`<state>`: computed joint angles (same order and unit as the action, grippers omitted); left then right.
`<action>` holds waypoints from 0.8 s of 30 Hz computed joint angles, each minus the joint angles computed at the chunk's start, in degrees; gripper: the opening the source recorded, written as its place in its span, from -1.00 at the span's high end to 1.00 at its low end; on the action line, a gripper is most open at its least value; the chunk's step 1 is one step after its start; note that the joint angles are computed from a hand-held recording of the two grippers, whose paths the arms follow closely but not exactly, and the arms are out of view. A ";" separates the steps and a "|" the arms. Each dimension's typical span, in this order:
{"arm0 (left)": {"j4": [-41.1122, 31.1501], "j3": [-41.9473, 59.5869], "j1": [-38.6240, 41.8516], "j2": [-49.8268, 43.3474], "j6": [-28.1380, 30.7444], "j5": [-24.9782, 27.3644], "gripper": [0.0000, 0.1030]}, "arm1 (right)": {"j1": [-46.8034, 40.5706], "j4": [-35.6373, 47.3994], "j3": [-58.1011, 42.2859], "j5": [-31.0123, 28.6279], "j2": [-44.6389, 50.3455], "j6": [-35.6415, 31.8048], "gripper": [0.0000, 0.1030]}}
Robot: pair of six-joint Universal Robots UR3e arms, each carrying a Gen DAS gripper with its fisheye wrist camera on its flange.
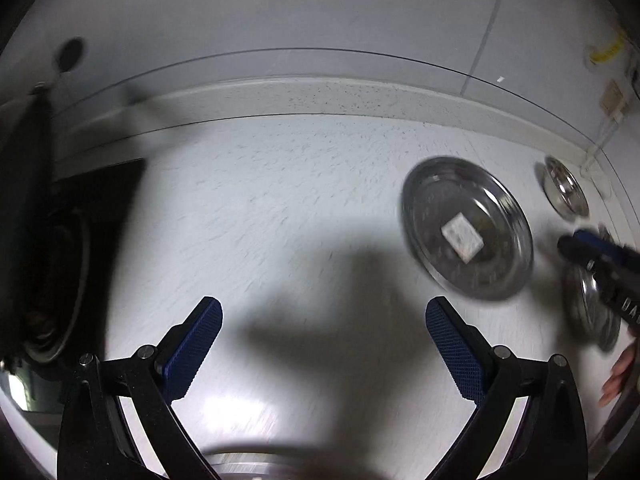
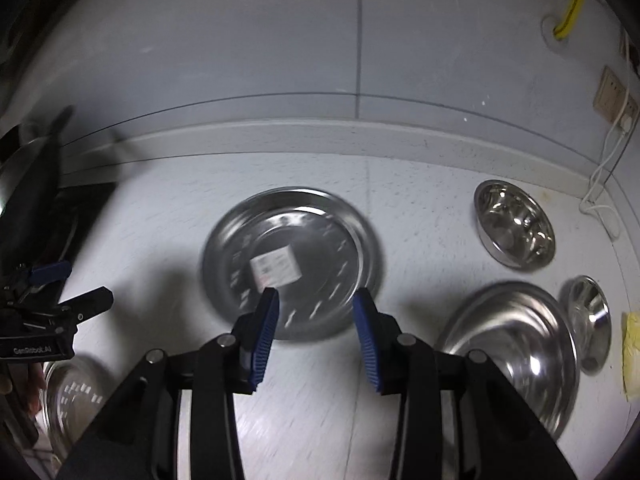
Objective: Organize plates and bowls
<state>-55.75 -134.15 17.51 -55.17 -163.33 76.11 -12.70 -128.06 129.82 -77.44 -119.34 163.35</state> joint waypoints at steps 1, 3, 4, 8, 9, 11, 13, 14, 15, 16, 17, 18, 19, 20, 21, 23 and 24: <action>3.56 0.89 -2.17 -4.56 -2.20 0.37 -0.94 | 0.66 -3.15 -0.60 -1.11 4.46 0.97 0.27; 6.88 3.85 -5.05 -13.17 -5.42 -0.36 -0.94 | 1.43 -7.69 -1.47 -3.29 11.00 2.36 0.27; 7.91 4.94 -6.16 -15.92 -6.47 -0.65 -0.94 | 1.43 -9.00 -1.83 -3.89 13.77 2.90 0.27; 12.16 9.89 -12.17 -26.43 -10.44 1.08 -0.94 | 1.88 -12.09 -2.94 -5.88 20.24 4.70 0.27; 12.56 11.23 -13.33 -28.66 -11.28 1.29 -0.94 | 1.77 -12.72 -2.86 -5.96 21.08 4.98 0.27; 13.41 13.00 -15.12 -31.66 -12.87 2.16 -0.93 | 1.52 -13.42 -2.88 -6.14 22.60 5.71 0.27; 14.05 14.65 -16.57 -34.32 -13.78 2.31 -0.92 | 0.95 -14.06 -2.70 -5.75 23.72 5.93 0.27; 14.24 15.46 -17.07 -35.59 -14.34 2.01 -0.90 | 0.95 -14.50 -2.54 -5.73 24.08 6.01 0.27; 14.29 15.80 -17.21 -36.36 -14.85 1.56 -0.88 | 0.84 -15.04 -2.27 -5.48 24.50 6.06 0.27; 14.32 16.26 -17.16 -37.40 -15.38 0.52 -0.79 | 0.54 -15.30 -2.23 -5.23 24.96 5.89 0.27; 14.14 16.55 -16.77 -38.25 -15.58 -0.95 -0.63 | 0.37 -15.41 -2.15 -4.96 25.25 5.86 0.27; 14.15 16.69 -16.58 -38.93 -15.97 -2.12 -0.62 | 0.21 -15.28 -2.13 -4.46 25.42 5.97 0.28; 15.98 15.88 -16.51 -38.84 -16.64 -2.63 -0.52 | -0.23 -15.24 -1.87 -3.64 25.46 5.95 0.29; 16.77 15.36 -16.09 -38.78 -16.93 -3.72 -0.44 | -0.31 -15.90 -1.34 -3.37 25.39 5.87 0.31; 16.92 15.07 -15.63 -38.72 -16.96 -4.82 -0.40 | -0.03 -16.85 -0.66 -3.69 25.23 5.75 0.35; 17.00 14.81 -15.34 -38.50 -16.55 -5.49 -0.11 | 0.64 -18.30 0.02 -4.09 25.32 5.77 0.49; 17.35 14.79 -15.60 -38.63 -16.41 -5.20 0.05 | 1.07 -19.27 0.51 -4.54 25.33 5.84 0.59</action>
<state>-38.40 -119.37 1.90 -93.80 -179.75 70.91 -11.63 -147.33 130.33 -81.98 -94.01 169.19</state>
